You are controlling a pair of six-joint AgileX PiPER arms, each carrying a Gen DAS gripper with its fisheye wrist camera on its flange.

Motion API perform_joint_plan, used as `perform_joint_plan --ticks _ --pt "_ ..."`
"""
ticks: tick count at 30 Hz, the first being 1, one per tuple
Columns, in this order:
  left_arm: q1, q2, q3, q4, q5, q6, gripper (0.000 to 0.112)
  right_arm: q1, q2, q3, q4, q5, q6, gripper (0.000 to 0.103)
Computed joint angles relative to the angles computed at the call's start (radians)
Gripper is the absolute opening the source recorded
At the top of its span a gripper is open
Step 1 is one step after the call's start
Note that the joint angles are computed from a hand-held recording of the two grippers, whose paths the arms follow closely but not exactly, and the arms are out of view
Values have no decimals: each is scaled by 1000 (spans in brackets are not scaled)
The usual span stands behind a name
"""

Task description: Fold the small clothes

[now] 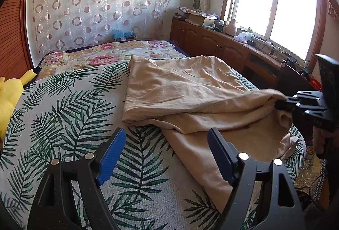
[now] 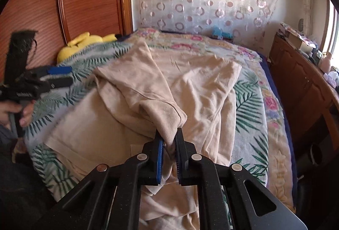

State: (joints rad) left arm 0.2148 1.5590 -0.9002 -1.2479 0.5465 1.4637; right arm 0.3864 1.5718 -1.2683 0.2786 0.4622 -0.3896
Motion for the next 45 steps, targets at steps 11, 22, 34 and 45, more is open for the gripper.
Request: perform_joint_plan --ticks 11,22,34,45 --pt "11 -14 7 -18 8 16 80 -44 -218 172 108 34 -78 10" --pt "0 -30 14 -21 -4 14 80 -124 -182 230 138 35 -92 21" --pt "6 -28 13 -22 -28 13 80 7 -113 106 20 -36 7 46" --pt "35 -21 17 -46 -22 38 80 86 259 -342 -59 137 39 46"
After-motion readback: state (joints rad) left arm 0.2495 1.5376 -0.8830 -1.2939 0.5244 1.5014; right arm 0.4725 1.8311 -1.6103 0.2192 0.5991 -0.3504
